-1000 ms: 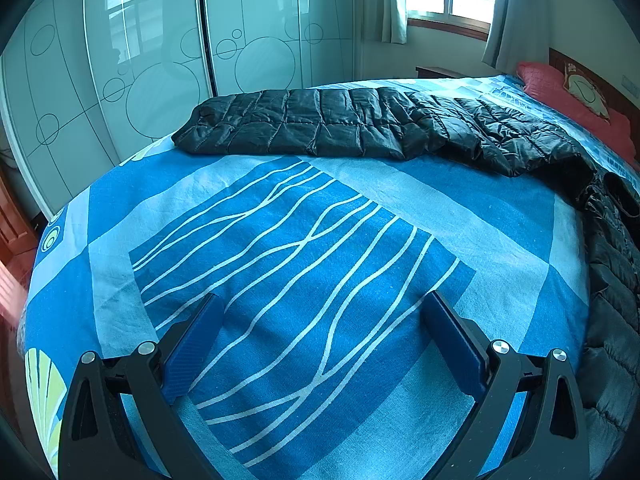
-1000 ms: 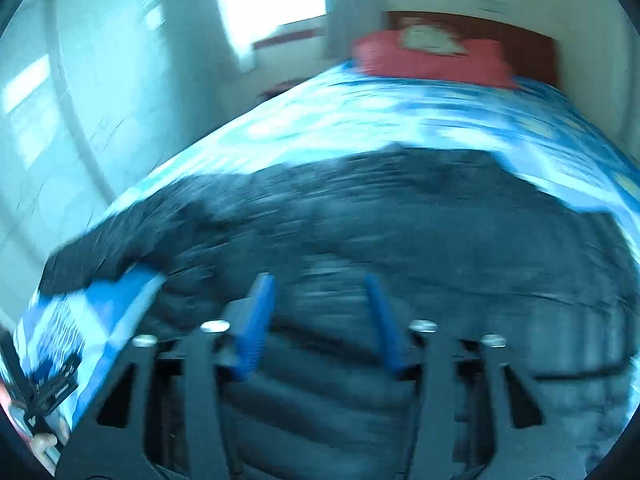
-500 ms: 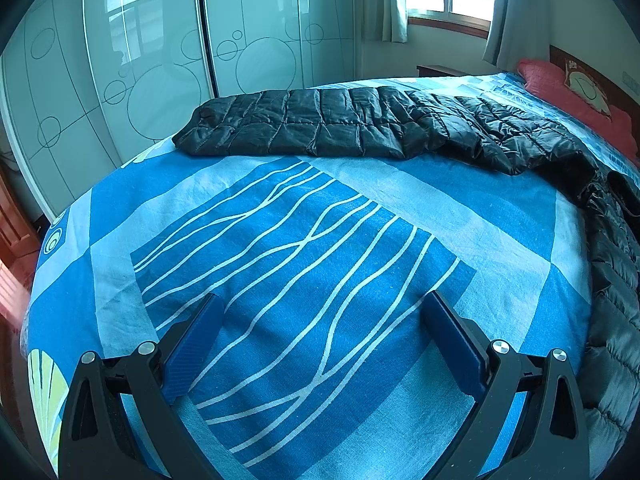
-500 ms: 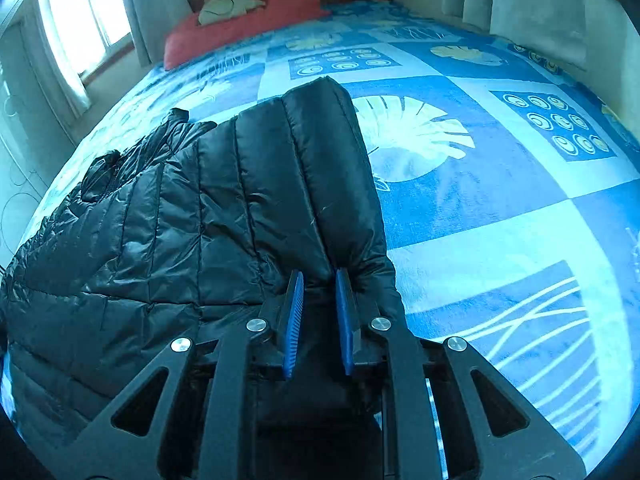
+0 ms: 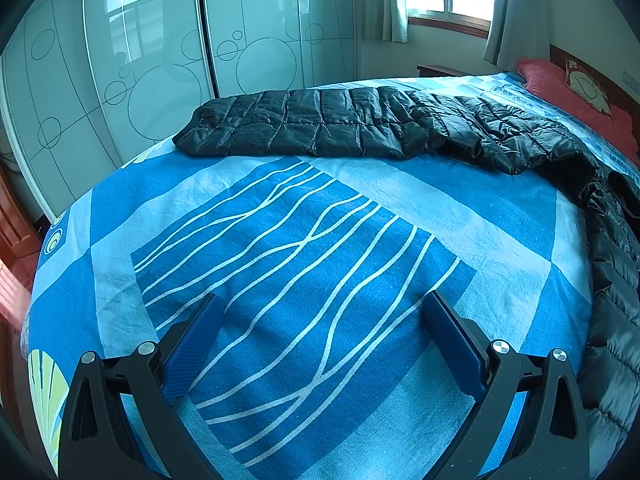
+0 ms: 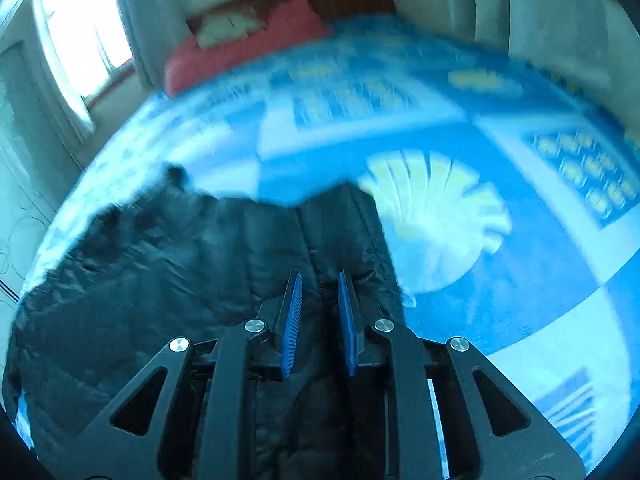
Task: Fold large clothes
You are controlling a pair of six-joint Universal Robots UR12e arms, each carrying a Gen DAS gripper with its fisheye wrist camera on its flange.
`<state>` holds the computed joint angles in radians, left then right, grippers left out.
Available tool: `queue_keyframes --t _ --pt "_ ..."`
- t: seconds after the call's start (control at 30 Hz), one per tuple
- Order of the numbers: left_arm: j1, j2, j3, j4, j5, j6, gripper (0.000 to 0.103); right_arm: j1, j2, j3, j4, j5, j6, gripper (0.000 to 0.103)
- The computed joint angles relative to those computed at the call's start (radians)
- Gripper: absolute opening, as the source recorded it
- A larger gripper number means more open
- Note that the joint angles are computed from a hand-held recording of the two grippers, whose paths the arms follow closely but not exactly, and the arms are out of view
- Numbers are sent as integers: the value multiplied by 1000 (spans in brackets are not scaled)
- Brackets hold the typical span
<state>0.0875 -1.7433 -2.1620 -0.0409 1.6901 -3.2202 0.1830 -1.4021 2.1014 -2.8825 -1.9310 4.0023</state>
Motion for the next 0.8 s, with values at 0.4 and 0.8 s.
queue_keyframes --t 0.4,0.8 --pt "2 0 0 0 -1 1 99 -35 18 -56 89 16 20 24" --pt "0 0 1 0 2 0 99 160 -22 -43 74 -175 58 60"
